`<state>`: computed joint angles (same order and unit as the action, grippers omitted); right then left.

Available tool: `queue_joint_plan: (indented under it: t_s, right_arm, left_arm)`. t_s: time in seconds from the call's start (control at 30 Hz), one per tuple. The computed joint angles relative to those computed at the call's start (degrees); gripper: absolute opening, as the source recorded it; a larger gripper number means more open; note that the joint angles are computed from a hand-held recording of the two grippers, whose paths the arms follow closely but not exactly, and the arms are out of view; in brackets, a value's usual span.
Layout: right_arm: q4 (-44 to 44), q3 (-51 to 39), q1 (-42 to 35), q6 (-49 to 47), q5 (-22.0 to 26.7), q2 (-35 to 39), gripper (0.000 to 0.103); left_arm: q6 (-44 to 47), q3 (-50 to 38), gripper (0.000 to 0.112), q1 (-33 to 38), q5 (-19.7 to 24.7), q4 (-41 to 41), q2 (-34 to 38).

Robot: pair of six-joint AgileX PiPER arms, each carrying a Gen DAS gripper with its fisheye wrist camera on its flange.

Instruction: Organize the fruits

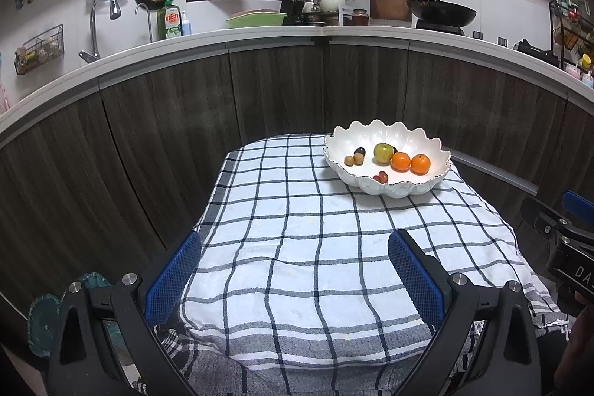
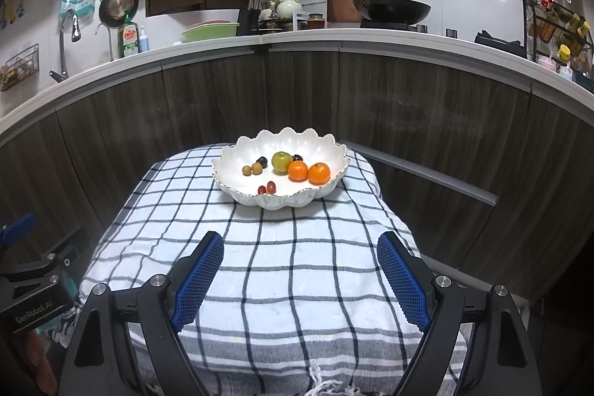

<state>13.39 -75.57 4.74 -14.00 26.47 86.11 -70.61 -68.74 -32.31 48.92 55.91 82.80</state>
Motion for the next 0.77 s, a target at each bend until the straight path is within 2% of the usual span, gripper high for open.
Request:
queue_joint_plan:
  t_s: [0.77]
  right_arm:
    - [-0.82,-0.12,0.04,0.84,0.17,0.17,0.086]
  left_arm:
    - [0.69,-0.26,0.103,0.65,-0.48,-0.99,0.51]
